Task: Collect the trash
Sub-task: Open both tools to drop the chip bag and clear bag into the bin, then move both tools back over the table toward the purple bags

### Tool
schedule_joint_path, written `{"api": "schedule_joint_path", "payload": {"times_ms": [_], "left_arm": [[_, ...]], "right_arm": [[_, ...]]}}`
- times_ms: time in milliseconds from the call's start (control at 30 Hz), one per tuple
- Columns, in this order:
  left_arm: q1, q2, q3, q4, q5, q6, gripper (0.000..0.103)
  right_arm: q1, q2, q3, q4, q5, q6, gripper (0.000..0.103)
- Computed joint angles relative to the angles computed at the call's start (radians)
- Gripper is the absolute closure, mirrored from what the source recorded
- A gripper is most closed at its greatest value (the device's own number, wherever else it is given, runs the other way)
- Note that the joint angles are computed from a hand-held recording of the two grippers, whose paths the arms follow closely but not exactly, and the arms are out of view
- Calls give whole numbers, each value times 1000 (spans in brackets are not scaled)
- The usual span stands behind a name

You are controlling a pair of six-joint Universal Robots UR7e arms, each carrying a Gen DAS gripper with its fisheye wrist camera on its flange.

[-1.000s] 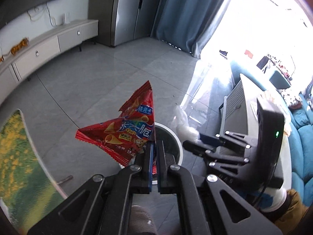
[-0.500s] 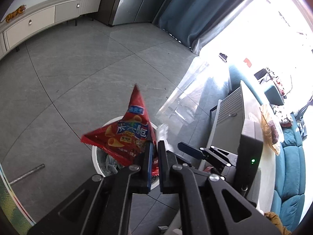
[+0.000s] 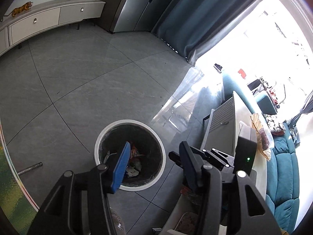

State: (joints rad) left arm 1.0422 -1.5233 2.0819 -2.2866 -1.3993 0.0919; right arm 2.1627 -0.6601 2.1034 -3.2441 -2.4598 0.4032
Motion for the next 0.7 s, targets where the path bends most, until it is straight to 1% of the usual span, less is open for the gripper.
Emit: {"api": "schedule_joint_path", "payload": {"times_ms": [100,267,500,700], "left_arm": [[-9,-48,5,6,18,11,53],[-13,-126,-1,41,22,9,53],[-29,-233,-21,89,51,16,53],[-50,-330,-32,112,130,23,53]], "right_arm": [[22,-6,-6,8,-8,11,65],[67,-15,-34,37,-25,17,65],[134,-15,-94,70,-50,-2,64],[204,7,-163,71,-67,-38,63]]}}
